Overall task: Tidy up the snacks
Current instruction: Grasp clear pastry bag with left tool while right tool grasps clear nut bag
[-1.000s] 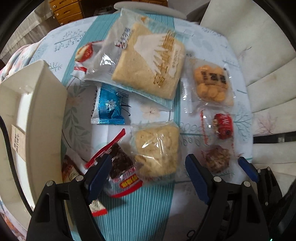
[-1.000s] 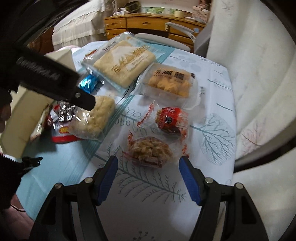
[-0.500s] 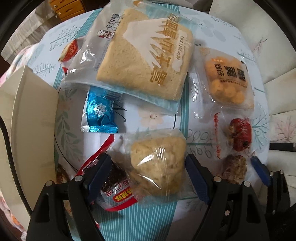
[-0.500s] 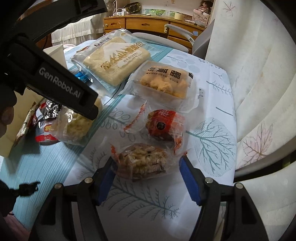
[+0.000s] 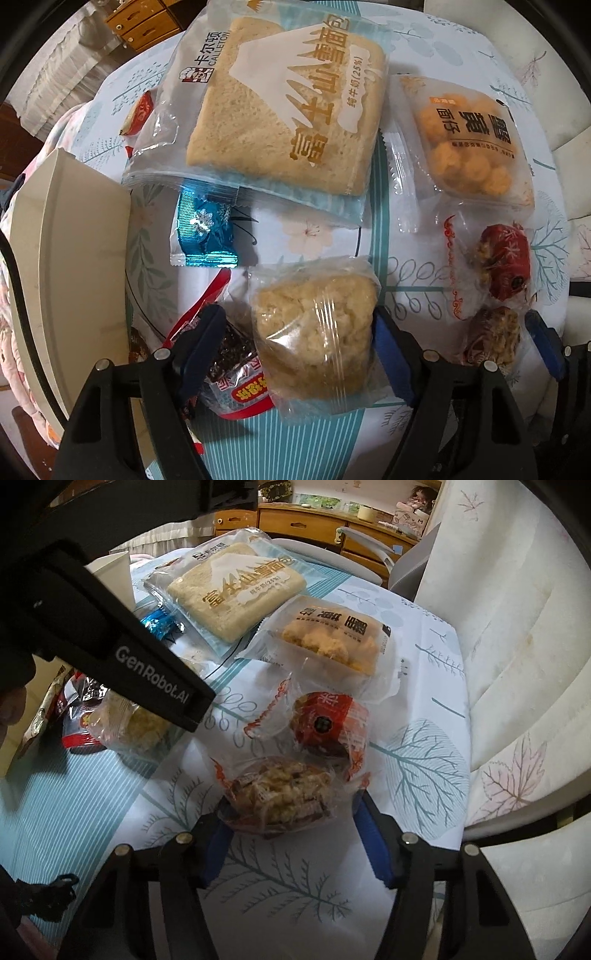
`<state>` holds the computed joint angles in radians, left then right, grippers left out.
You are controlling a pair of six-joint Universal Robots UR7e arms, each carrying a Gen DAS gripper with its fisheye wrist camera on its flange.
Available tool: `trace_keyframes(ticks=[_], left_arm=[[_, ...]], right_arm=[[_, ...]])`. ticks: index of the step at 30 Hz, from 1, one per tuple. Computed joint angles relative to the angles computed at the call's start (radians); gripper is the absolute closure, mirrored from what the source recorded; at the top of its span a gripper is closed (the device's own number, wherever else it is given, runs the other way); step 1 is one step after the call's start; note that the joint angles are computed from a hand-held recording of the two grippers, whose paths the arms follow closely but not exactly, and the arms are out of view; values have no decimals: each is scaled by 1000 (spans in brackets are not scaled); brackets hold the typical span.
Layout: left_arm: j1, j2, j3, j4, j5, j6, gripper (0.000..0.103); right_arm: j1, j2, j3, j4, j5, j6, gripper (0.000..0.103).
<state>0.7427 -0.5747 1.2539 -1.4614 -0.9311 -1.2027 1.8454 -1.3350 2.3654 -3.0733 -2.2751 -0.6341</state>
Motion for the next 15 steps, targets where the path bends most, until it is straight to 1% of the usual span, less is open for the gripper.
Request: trace_keyframes(ticks=[2, 4, 5, 9, 15], left_arm=[[-8, -4, -4, 45, 11, -33, 40], [-10, 2, -13, 64, 17, -44, 44], [-10, -3, -8, 58, 16, -42, 44], [-4, -6, -4, 40, 8, -29, 45], [-12, -50, 52, 1, -48, -20, 45]], right_arm=[[4, -3, 2, 3, -3, 1, 44], [7, -8, 3, 13, -2, 4, 47], [8, -11, 3, 16, 1, 2, 50], [9, -22, -5, 58, 3, 25, 51], [8, -58, -20, 173, 17, 93, 52]])
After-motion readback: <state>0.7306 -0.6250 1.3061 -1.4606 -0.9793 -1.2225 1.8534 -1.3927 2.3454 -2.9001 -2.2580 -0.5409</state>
